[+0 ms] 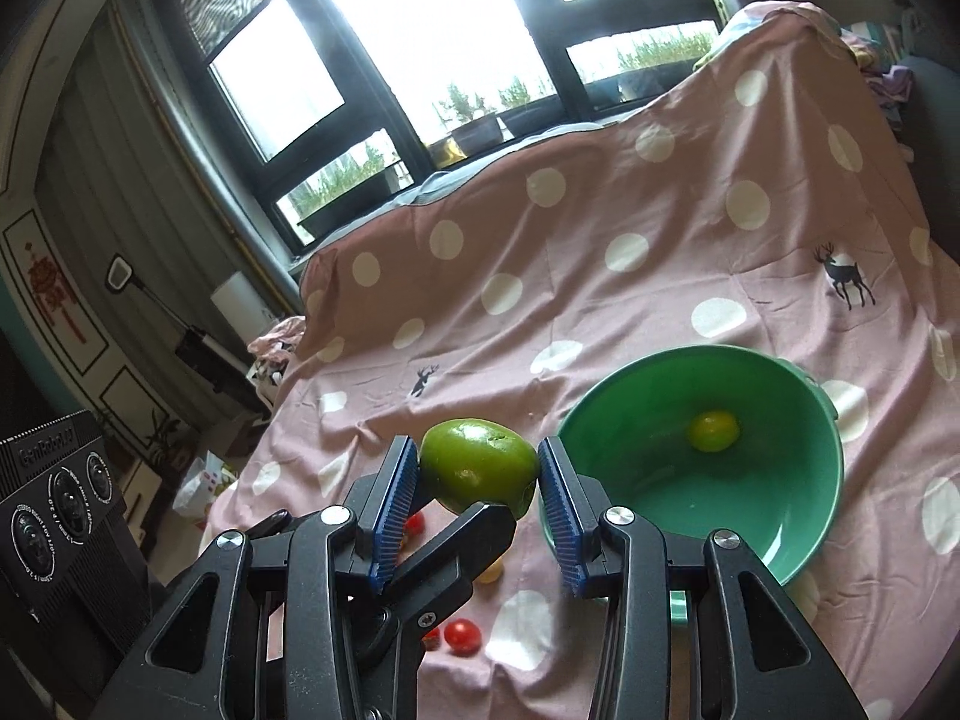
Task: Organize fruits
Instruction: 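Carry the green fruit over the green bowl with the right gripper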
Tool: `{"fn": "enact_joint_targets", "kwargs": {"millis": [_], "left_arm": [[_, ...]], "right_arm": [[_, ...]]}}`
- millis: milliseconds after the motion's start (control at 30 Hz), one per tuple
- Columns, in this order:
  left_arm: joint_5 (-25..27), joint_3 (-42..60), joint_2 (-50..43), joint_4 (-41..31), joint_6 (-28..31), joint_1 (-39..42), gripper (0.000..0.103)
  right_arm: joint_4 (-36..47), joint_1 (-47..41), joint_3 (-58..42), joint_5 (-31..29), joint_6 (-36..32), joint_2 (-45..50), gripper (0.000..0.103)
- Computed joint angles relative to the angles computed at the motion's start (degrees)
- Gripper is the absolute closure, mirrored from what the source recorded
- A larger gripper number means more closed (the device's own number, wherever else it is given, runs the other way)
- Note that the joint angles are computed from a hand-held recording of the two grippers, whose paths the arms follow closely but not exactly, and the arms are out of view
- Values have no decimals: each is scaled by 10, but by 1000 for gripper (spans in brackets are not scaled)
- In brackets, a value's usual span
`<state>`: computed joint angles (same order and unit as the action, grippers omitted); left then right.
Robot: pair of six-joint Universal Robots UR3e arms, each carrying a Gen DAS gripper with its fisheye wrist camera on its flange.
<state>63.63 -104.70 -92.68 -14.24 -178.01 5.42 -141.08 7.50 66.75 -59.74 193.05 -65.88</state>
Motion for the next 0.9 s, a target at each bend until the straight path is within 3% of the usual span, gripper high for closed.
{"fn": "enact_joint_targets", "kwargs": {"millis": [900], "left_arm": [[2,154,-148,-69,8,-65,66]], "right_arm": [[13,-64,37,4,13,8,59]]}}
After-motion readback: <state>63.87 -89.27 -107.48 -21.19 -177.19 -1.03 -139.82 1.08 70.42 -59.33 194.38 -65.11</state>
